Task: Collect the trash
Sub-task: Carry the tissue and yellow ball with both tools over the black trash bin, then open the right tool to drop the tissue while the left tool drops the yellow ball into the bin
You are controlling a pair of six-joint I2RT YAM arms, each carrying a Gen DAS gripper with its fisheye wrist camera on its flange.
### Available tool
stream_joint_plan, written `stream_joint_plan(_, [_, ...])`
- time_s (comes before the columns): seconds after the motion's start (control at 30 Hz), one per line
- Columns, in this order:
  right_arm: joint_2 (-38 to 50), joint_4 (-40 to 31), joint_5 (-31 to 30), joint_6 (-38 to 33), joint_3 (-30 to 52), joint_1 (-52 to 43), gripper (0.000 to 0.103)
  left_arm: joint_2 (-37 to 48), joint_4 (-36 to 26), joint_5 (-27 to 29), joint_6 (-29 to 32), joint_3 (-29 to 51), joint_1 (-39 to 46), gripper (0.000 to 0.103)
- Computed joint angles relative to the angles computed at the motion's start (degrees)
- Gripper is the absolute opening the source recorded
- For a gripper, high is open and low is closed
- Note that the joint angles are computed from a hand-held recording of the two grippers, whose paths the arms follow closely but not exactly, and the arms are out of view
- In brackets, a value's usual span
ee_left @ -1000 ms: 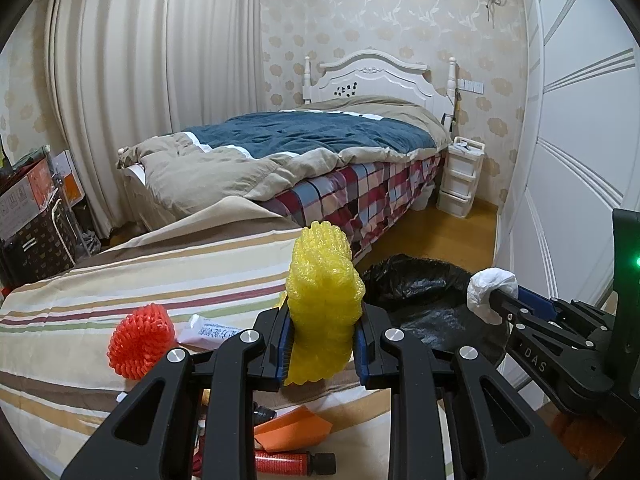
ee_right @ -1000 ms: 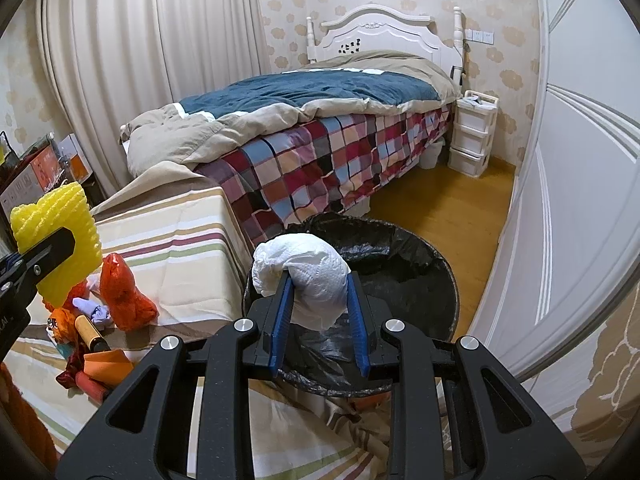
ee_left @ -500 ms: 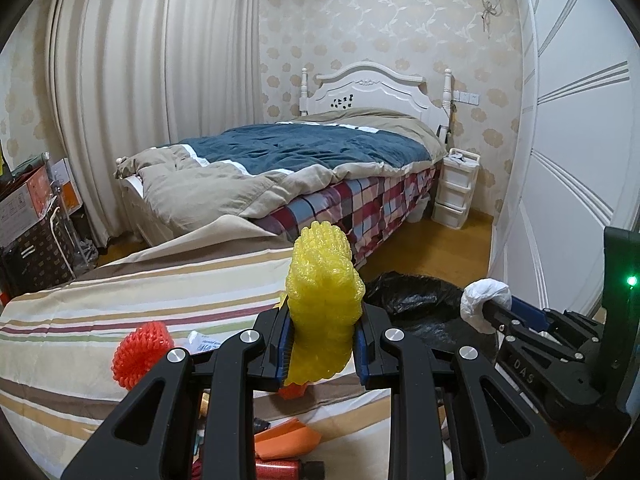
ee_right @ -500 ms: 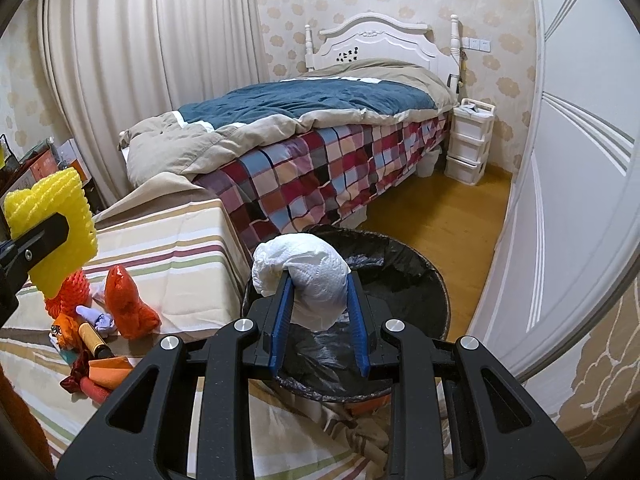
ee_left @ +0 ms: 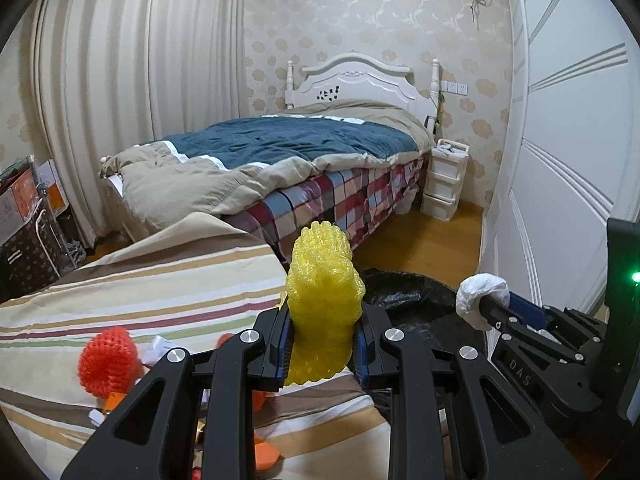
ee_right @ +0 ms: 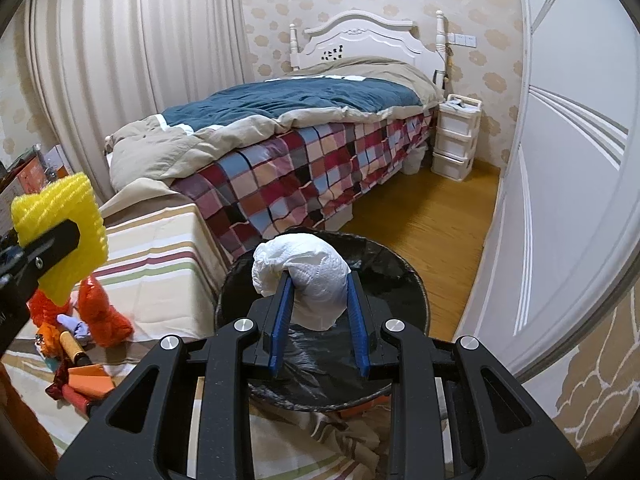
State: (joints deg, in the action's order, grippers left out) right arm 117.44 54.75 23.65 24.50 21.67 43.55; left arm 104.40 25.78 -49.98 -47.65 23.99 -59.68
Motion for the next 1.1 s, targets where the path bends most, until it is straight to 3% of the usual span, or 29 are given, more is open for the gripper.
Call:
stream_joint_plan(0.4, [3.97, 1.25, -3.35, -2.21, 3.10, -6.04, 0.026, 9.92, 4.95, 5.40, 6.09, 7.23, 5.42, 0.025])
stream_joint_plan(0.73, [11.59, -1.16, -7.30, -3.74, 10.23, -11.98, 0.028, 18.48, 3.56, 8.43, 8.07, 14.84, 8.88, 0.026])
stream_joint_plan(0.8, [13.27, -1.56, -7.86, -3.65, 11.57, -12.57, 0.030, 19.35, 2.63, 8.33, 7.54, 15.76, 9.08, 0.035])
stream_joint_plan(0.83, [14.06, -1.95, -7.82, -3.54, 12.26, -12.73, 0.036, 19.57, 2.55, 8.46, 7.51, 15.94, 9.26, 0.040])
stream_joint_plan(0.9, [15.22, -2.27, -7.87, -3.59, 13.15, -13.02, 0.043, 19.82, 2.76, 8.04, 6.72, 15.63, 9.14, 0.059])
stream_joint_plan(1.1, [17.24, -2.02, -6.82, -2.25, 13.48, -13.01, 0.051, 19.10, 2.01, 7.28, 4.57, 14.48, 8.59, 0.074])
